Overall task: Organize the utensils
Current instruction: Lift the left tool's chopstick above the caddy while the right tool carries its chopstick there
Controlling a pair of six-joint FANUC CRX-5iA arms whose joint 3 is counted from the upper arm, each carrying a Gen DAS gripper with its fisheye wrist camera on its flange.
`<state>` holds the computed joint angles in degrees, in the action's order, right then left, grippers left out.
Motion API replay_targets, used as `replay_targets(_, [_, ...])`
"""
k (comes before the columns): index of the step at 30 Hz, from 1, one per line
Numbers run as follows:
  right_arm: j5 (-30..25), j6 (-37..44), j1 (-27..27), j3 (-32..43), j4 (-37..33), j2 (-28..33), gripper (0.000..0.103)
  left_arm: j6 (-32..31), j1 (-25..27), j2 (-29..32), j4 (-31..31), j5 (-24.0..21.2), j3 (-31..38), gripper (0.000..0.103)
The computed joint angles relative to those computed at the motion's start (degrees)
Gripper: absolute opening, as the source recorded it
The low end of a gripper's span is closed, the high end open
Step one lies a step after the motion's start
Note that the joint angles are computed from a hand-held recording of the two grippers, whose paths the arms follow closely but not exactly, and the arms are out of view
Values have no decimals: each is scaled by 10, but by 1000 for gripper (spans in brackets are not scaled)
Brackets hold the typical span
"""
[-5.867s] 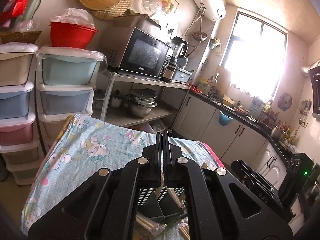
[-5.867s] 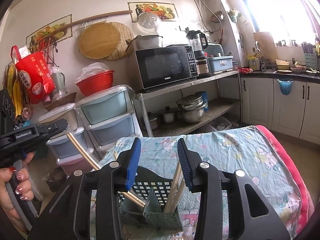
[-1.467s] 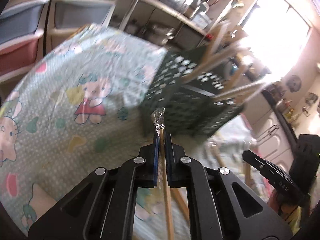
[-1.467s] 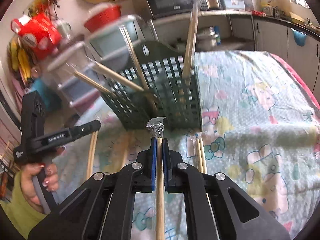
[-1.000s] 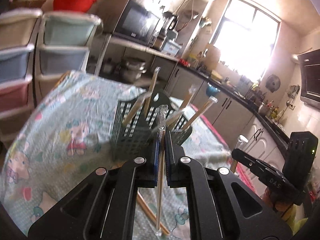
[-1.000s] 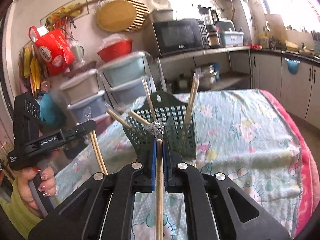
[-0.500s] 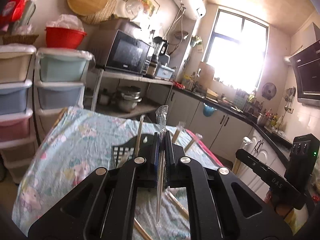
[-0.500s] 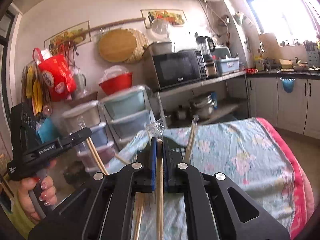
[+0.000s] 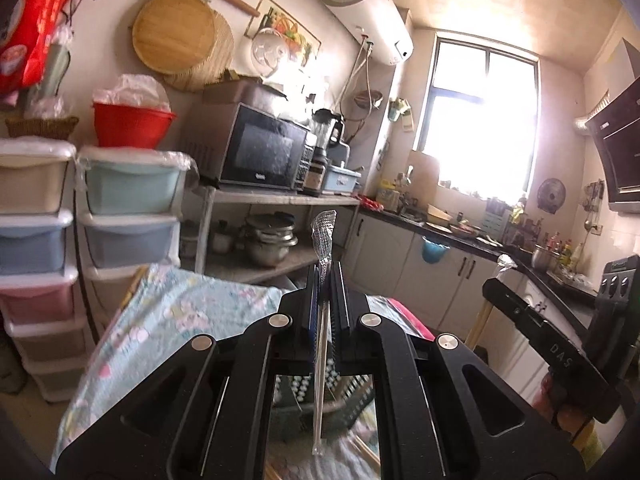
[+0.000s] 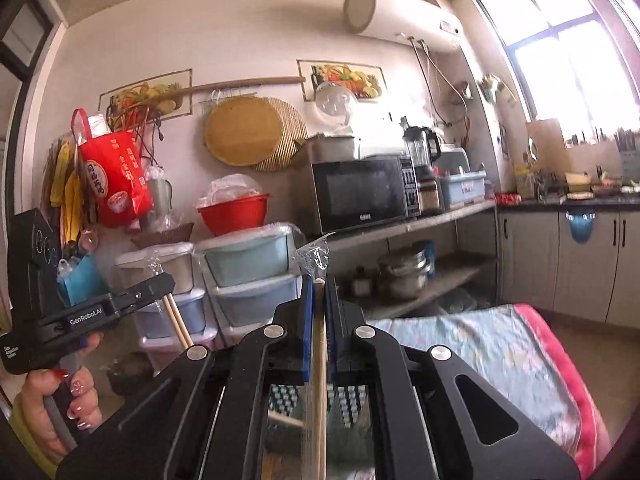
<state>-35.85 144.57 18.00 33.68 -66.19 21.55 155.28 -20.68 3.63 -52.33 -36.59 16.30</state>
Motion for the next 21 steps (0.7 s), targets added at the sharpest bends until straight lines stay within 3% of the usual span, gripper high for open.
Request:
replay_targets(16, [74,30,33,82,3,63,6,35,-11,68,-80,-72,85,3])
replay_targets(21, [100,19,49,97,24,83,6,39,-6,80,-82,-69,88,3])
